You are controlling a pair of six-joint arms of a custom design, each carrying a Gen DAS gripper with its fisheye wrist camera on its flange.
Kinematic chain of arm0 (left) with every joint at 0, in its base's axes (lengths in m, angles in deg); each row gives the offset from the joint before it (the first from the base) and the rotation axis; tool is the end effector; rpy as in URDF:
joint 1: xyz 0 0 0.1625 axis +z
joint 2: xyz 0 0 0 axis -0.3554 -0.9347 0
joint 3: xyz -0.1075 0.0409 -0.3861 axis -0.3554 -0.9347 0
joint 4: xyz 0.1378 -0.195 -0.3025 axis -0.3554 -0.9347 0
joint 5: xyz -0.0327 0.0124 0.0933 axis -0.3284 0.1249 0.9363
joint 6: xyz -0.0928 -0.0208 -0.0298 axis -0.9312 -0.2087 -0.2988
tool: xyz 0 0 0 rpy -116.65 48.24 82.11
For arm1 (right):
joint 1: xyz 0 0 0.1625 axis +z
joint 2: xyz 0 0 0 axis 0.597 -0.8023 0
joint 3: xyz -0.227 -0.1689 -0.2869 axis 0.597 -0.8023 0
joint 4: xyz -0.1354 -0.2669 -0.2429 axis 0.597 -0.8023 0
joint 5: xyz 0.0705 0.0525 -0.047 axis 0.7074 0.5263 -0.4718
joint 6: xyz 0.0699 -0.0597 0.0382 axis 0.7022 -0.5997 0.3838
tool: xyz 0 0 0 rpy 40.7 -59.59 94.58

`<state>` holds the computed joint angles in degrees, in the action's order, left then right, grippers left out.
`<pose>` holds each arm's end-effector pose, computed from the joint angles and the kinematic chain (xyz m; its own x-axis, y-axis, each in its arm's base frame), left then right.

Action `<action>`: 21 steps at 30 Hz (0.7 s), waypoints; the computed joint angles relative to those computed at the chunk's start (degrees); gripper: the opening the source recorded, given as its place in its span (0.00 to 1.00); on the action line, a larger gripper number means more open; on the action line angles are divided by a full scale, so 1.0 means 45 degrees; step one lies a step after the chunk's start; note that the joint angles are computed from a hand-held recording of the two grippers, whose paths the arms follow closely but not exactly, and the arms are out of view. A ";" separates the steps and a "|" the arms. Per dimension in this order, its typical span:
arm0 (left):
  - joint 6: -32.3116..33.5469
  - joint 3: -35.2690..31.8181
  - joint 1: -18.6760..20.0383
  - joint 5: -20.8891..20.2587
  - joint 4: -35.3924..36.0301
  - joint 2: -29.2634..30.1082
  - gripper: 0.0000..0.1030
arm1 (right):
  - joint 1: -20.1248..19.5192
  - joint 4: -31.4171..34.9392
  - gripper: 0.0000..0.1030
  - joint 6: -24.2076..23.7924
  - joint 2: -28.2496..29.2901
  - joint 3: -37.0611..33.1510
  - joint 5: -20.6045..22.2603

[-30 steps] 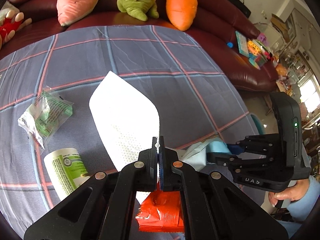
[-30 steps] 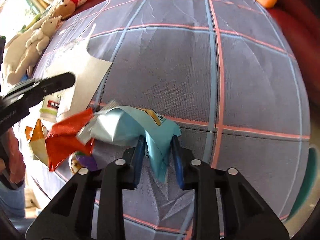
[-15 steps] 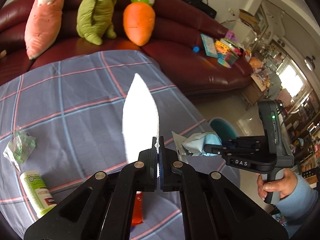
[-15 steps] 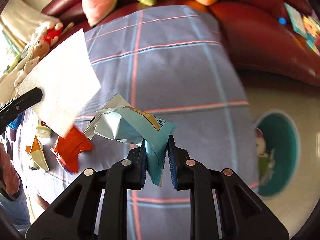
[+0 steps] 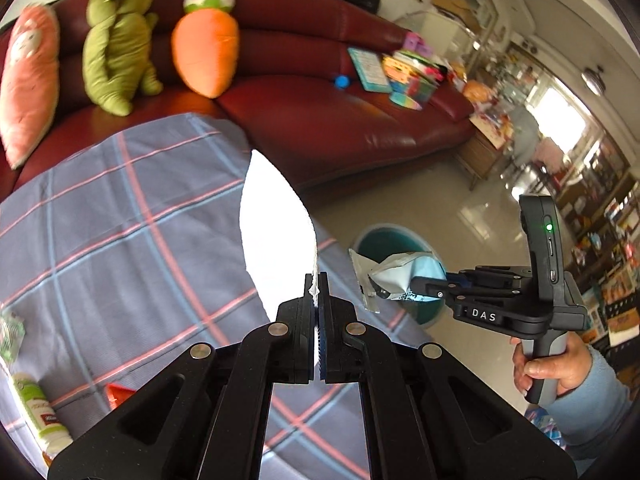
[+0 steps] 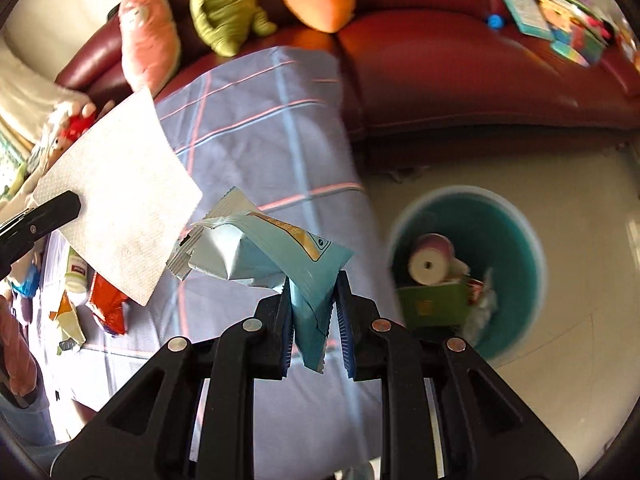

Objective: Collect trash
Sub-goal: 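Carry the tissue and blue wrapper over the bin with both grippers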

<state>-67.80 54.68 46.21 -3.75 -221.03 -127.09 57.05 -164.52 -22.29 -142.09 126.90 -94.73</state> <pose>-0.4386 -0.4075 0.1240 -0.7719 0.5001 -0.3924 0.6149 0.7441 -0.2613 0.1086 -0.3973 0.3693 -0.8417 -0.0141 0.5397 -0.2453 0.9005 -0.3590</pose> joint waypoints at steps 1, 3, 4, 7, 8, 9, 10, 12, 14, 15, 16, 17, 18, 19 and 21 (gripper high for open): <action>0.0057 -0.0231 -0.0052 -0.0093 0.0044 0.0258 0.01 | -0.0214 0.0014 0.18 -0.0132 -0.0289 0.0075 0.0042; 0.0188 -0.0707 -0.0126 -0.0252 0.0118 0.0806 0.01 | -0.0711 0.0130 0.18 -0.0337 -0.0907 0.0206 0.0208; 0.0240 -0.0912 -0.0137 -0.0332 0.0139 0.1036 0.01 | -0.0915 0.0154 0.18 -0.0444 -0.1132 0.0254 0.0258; 0.0372 -0.1671 -0.0217 -0.0668 0.0221 0.1876 0.01 | -0.1596 0.0262 0.18 -0.0743 -0.1785 0.0311 0.0456; 0.0428 -0.1950 -0.0252 -0.0768 0.0273 0.2165 0.01 | -0.1805 0.0296 0.18 -0.0829 -0.1983 0.0322 0.0516; 0.0473 -0.2179 -0.0277 -0.0852 0.0327 0.2383 0.01 | -0.2100 0.0356 0.18 -0.0956 -0.2234 0.0304 0.0616; 0.0538 -0.2442 -0.0305 -0.0946 0.0383 0.2641 0.01 | -0.2306 0.0421 0.18 -0.1033 -0.2476 0.0326 0.0698; 0.0683 -0.2968 -0.0354 -0.1152 0.0459 0.3168 0.01 | -0.2759 0.0494 0.18 -0.1214 -0.2840 0.0313 0.0879; 0.0806 -0.3535 -0.0379 -0.1403 0.0559 0.3720 0.01 | -0.3364 0.0605 0.18 -0.1424 -0.3273 0.0289 0.1133; 0.0851 -0.3725 -0.0388 -0.1496 0.0589 0.3911 0.01 | -0.3671 0.0650 0.18 -0.1516 -0.3455 0.0268 0.1247; 0.0907 -0.3949 -0.0398 -0.1624 0.0616 0.4148 0.01 | -0.3884 0.0680 0.18 -0.1569 -0.3568 0.0244 0.1320; 0.0976 -0.4218 -0.0393 -0.1743 0.0676 0.4397 0.01 | -0.4138 0.0713 0.18 -0.1612 -0.3686 0.0216 0.1405; 0.1051 -0.4548 -0.0402 -0.1867 0.0750 0.4691 0.01 | -0.4381 0.0767 0.18 -0.1650 -0.3799 0.0187 0.1501; 0.1111 -0.4833 -0.0410 -0.1976 0.0813 0.4942 0.01 | -0.4715 0.0861 0.18 -0.1703 -0.3934 0.0121 0.1640; 0.1259 -0.5323 -0.0349 -0.2247 0.0866 0.5409 0.01 | -0.5076 0.0941 0.18 -0.1798 -0.4066 0.0053 0.1758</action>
<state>-62.14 30.73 44.64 -13.87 -217.13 -102.74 34.21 -160.29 -30.38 -160.39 127.13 -86.81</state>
